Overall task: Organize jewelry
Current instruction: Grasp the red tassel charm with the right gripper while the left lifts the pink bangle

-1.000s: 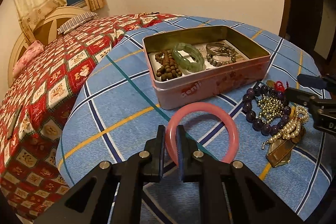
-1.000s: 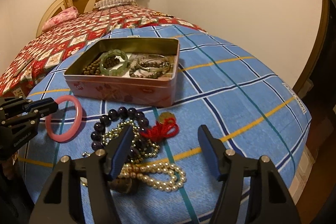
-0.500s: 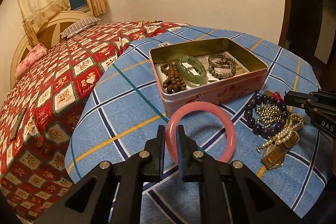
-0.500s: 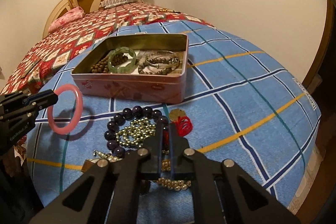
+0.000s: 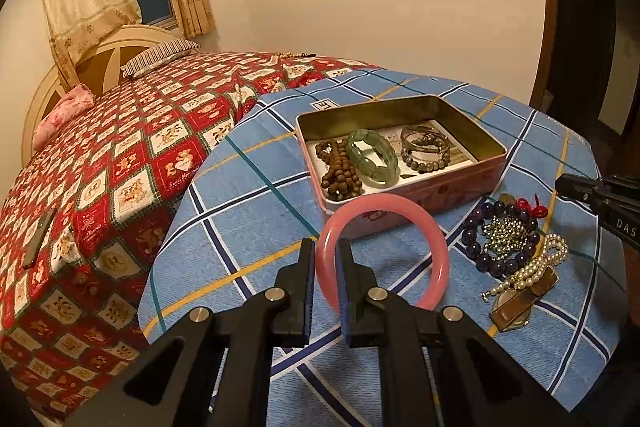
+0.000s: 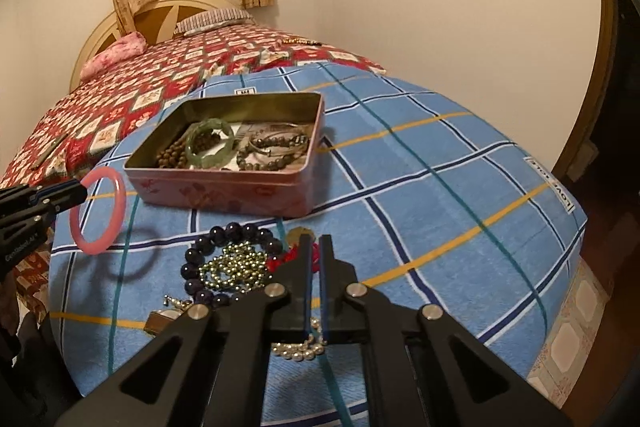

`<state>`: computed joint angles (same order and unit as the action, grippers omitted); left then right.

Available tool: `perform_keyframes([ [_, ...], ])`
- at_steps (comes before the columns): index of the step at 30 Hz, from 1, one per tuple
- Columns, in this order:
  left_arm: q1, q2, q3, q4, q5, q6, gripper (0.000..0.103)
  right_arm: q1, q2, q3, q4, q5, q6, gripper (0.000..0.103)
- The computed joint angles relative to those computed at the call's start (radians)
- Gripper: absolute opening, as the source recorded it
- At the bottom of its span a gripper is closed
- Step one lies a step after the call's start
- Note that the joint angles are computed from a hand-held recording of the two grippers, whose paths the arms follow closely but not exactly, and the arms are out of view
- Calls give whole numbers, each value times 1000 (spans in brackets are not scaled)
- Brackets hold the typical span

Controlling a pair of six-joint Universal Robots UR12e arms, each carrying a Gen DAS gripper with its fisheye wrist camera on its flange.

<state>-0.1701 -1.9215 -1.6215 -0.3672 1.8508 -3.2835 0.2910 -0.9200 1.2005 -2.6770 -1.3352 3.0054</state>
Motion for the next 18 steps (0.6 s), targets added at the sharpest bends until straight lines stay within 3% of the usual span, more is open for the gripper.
perform_keyframes([
  [4,-2,2,-2,0,-6,5,9,0,4,-12,41,32,-15,7],
  [6,-2,0,-1,-3,-7,6,9,2,9,-19,57,41,-7,31],
  [8,-3,0,-1,-2,-5,7,9,5,14,-24,66,35,-12,35],
  [13,-1,-1,-2,-6,-8,3,9,7,32,-48,106,22,-4,35],
  [14,-1,-1,-3,-6,-8,2,9,6,33,-50,114,28,-7,30],
  [16,-1,0,-6,2,-11,3,9,2,32,-50,125,52,-11,9],
  [18,-1,1,-6,8,-9,3,9,2,27,-42,118,50,-19,6],
])
